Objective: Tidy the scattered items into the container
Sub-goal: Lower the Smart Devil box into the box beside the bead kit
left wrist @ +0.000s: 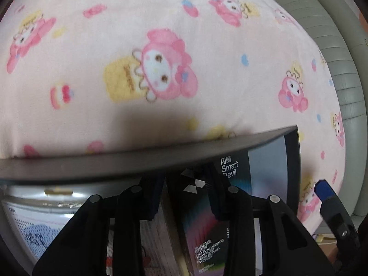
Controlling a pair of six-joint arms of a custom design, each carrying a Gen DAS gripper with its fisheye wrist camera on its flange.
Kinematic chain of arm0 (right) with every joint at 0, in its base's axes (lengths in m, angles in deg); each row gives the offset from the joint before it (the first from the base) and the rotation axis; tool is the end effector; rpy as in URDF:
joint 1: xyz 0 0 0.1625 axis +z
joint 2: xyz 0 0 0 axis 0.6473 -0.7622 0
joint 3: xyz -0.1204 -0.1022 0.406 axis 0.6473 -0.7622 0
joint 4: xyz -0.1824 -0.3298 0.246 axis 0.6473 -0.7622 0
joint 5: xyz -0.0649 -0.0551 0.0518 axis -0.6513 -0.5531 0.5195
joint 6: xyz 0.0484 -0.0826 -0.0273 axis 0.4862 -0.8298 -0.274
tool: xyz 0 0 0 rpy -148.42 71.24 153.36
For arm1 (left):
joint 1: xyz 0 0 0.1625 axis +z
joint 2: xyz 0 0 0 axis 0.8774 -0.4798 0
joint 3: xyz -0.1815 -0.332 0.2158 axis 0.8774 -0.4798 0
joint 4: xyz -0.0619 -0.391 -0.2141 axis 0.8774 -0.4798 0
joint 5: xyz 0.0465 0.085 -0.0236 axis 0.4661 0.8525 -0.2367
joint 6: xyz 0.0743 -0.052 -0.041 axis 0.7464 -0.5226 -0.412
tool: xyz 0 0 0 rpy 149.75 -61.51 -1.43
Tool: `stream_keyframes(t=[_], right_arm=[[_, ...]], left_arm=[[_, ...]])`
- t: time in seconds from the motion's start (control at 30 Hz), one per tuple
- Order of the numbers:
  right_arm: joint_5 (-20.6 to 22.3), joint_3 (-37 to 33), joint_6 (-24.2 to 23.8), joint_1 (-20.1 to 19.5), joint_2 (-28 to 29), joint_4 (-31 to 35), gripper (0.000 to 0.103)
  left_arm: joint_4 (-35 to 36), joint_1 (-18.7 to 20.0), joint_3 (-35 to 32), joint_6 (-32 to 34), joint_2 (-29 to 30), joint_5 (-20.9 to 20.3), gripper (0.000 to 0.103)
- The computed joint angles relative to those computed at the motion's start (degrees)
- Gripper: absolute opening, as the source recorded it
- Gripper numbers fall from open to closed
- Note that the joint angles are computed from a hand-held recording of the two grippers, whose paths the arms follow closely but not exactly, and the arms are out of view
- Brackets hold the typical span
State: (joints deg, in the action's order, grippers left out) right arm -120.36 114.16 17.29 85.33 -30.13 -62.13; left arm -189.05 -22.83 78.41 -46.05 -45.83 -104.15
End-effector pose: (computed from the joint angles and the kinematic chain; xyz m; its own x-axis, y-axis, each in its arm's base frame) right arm 0.2355 -0.2286 0.2199 -0.8326 0.2979 0.4670 -0.0537 0.7957 -0.6033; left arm -0.2099 -0.3614 0.0898 -0.9621 0.1017 -0.2528 0.1096 0.9938 -0.0171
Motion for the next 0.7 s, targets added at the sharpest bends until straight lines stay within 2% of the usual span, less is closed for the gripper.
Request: stream_keyframes(t=[0.13,0.23,0.37,0.43,0.5,0.6,0.63,0.7], right_arm=[[0.9,0.1,-0.3,-0.4,-0.7,-0.7,0.045],[0.9,0.0,-0.2,-0.1,-0.4,-0.7,0.045],[-0.1,-0.3,0.9,0.5,0.4,0.7,0.045],[-0.6,-0.4,1.4,0.6,0.8,1.3,0.045],[-0.9,-0.5,1.6,0.5,1.3,1.5,0.045],[-0.9,-0.7,1.3,0.5,2.1,0.9,0.045],[-0.9,-0.7,1.1,0.6,2.2,0.8,0.045],[-1.2,-0.9,1.3,0.8,2.4,1.0,0.045]], left_arm=[[3.4,-1.6,0.2,1.3,-1.4,-1.6,0.028],[6.5,-4.0,0.0,3.1,-2.4,-0.5,0.026],[1.8,-5.4,1.0,2.8,-4.7,1.8,0.026],[-0.4,-5.4,0.6,3.3,-3.7,2.3,0.026],[1.1,-5.1,-0.6,3.4,-1.7,3.3,0.026],[1.9,-3.4,-1.6,3.3,1.2,-0.2,0.026],[2.6,-2.2,-1.8,4.9,1.2,-0.2,0.026],[2.9,-2.7,-1.0,5.4,0.8,-0.9,0.028]])
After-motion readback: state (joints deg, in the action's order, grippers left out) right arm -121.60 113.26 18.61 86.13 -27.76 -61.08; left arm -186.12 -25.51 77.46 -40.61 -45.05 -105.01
